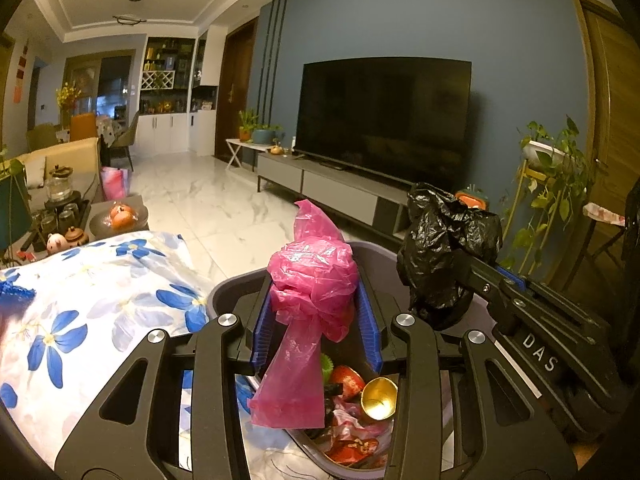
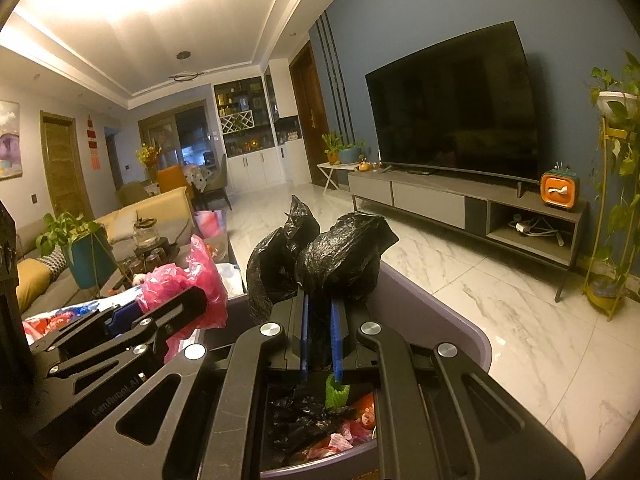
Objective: Collect trash
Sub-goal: 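Open the left tool to drop the pink bag while the right tool opens to drop the black bag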
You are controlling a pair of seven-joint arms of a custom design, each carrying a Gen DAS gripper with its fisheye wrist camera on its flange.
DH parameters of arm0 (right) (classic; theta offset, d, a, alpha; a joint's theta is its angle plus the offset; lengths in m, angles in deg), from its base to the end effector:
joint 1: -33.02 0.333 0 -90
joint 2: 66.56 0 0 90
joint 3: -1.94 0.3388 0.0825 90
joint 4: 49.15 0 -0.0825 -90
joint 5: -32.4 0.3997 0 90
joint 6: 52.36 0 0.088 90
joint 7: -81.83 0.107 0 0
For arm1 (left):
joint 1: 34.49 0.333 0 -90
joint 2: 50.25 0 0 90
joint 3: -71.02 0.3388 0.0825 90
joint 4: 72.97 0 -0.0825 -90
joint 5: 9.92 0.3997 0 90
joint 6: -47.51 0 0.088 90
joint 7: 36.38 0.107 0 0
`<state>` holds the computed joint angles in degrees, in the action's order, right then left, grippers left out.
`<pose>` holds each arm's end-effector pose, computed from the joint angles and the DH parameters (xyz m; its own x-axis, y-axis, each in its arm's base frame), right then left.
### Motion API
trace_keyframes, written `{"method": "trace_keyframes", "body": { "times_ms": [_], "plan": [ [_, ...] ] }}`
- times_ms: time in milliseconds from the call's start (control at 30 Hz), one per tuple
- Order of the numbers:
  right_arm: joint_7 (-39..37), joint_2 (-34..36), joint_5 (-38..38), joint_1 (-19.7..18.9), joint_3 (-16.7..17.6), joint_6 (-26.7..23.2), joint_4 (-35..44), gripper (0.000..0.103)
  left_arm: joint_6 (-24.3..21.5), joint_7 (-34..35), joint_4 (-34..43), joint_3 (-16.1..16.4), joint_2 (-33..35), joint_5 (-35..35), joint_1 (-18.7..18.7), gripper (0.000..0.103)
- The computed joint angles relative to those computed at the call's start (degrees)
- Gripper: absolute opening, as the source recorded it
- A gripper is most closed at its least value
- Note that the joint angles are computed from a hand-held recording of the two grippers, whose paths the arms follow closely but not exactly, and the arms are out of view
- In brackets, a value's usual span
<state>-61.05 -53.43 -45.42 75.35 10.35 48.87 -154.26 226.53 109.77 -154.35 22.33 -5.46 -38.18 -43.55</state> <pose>0.4725 0.4319 0.4593 -0.6109 -0.7706 -0.1815 -0.1367 0.3285 -0.9346 0.6166 -0.4979 0.4560 -0.8610 -0.4961 0.1120 -0.2716 0.2624 -0.9259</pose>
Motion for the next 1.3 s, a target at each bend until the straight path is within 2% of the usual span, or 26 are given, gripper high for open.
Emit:
{"method": "trace_keyframes", "body": {
  "times_ms": [167,300,367,467,633,700,767,1000,1067,1133,1233,1300],
  "plan": [
    [0.0,0.2,-0.1,0.0,-0.1,0.3,0.2,0.010,-0.8,0.0,0.6,0.6,0.2,0.0,-0.7,0.037],
    [0.2,0.4,-0.2,0.0,-0.2,0.0,0.3,0.010,-1.8,0.8,0.8,-0.2,0.7,-0.4,-0.1,0.039],
    [0.5,0.5,-0.2,-0.1,-0.3,0.3,0.3,0.010,-2.1,0.7,1.1,0.8,0.4,-0.8,-0.7,0.041],
    [0.8,0.7,-0.1,-0.2,-0.4,0.7,0.3,0.010,-2.6,0.9,1.5,1.1,0.4,-1.7,-1.0,0.049],
    [0.6,1.1,0.2,-0.2,-0.6,1.3,0.7,0.012,-1.6,3.1,0.9,-0.3,0.7,-3.5,0.1,0.070],
    [0.5,0.9,0.2,-0.2,-0.6,1.5,0.6,0.022,-1.2,2.8,0.5,-0.2,0.5,-4.0,0.5,0.076],
    [0.5,1.3,-0.2,0.2,-0.6,0.6,1.1,0.039,-0.9,2.1,0.1,-0.2,0.1,-4.7,0.9,0.078],
    [1.4,1.8,-0.7,1.2,-0.6,-1.0,1.7,0.052,7.2,0.4,-5.5,-4.0,-1.4,-3.5,6.2,0.089],
    [1.7,1.9,-0.9,1.6,-0.5,-1.7,1.8,0.062,10.2,-0.7,-7.7,-4.2,-2.4,-2.5,7.5,0.090],
    [2.0,2.3,-1.0,2.2,-0.4,-2.9,2.4,0.068,11.7,-1.9,-9.7,-5.3,-2.9,-1.4,9.6,0.091],
    [1.8,3.5,-1.1,3.2,-0.4,-4.3,3.9,0.075,13.5,-4.6,-12.5,-4.1,-5.0,-0.5,10.8,0.092],
    [1.5,4.3,-1.2,3.7,-0.6,-4.5,4.9,0.077,14.8,-6.6,-14.1,-1.6,-7.1,-0.7,10.4,0.092]
  ]
}}
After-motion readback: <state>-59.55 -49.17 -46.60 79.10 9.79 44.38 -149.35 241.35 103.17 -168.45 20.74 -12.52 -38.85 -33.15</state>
